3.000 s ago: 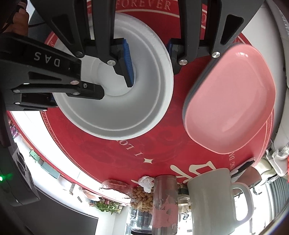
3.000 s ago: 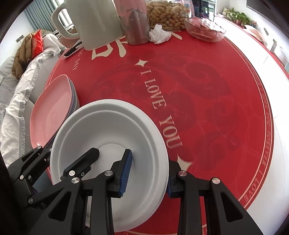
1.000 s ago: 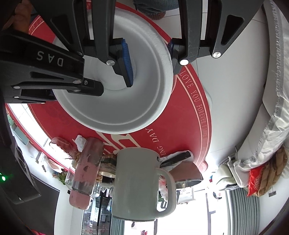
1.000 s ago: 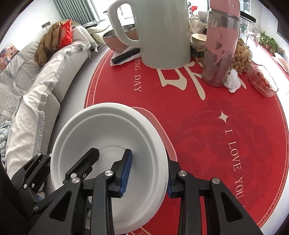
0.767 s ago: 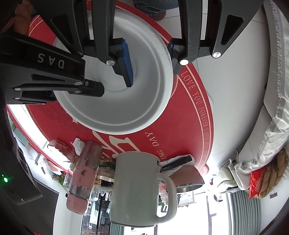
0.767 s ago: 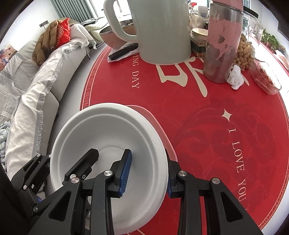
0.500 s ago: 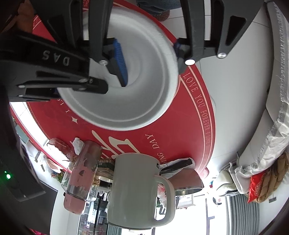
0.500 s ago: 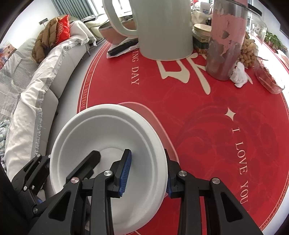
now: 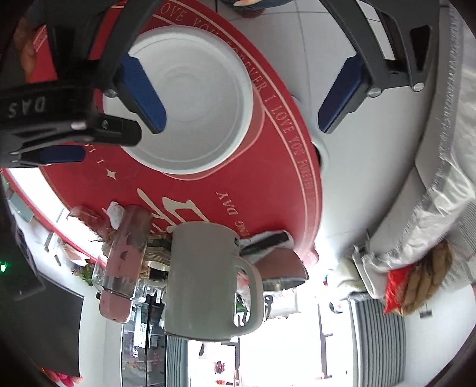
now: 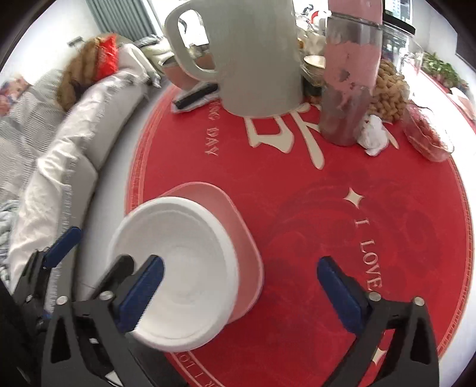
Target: Organize plates and bowls
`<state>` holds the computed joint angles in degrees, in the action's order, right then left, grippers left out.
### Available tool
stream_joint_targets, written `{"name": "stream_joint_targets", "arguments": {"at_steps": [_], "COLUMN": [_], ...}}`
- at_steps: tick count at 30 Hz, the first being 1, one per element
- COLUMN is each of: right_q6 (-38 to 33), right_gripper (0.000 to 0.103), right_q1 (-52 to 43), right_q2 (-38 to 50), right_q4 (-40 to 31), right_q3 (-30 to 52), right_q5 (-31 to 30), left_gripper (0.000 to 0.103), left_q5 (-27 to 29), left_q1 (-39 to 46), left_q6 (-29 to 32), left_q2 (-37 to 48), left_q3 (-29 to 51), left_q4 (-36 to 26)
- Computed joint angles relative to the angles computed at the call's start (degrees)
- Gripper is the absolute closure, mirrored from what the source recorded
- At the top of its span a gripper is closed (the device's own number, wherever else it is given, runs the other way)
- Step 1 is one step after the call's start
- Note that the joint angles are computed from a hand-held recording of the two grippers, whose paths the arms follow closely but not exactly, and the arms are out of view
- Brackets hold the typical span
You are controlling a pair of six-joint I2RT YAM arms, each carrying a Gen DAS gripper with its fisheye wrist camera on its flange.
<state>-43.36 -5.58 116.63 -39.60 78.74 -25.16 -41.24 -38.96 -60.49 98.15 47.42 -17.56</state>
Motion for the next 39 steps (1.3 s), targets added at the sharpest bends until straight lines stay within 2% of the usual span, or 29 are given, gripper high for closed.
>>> {"name": "stream_joint_targets", "arguments": {"at_steps": [4,7,28,39], "right_q6": [-2.9,-3.61,-5.22,-5.88], "right_gripper": [0.0,0.0,0.0,0.0], "right_q1": [0.28,-0.01,-2.43,-3.26], "right_q2": [-4.14,-4.86,-4.21,-5.04], "right_q4": [3.19,2.34,0.5,3.16], "right_q3": [-4.62,-4.67,-4.13,-5.42], "right_q5": [1.13,0.59,0.08,1.17], "left_gripper": [0.001,0.001,0.001,0.001], "left_q5": [-2.73,-1.16,0.28,2.16], "left_q1": [-2.24,-2.56,-4.59,-4.36], "left_q6": [-2.29,-1.17,-3.74,-3.55], "left_q2": [2.82,2.35,4.73,6.62], "left_q3": [4.65,4.33,7.54,10.03], "left_q4": [-6.56,-5.01,-9.45,-11.91]}}
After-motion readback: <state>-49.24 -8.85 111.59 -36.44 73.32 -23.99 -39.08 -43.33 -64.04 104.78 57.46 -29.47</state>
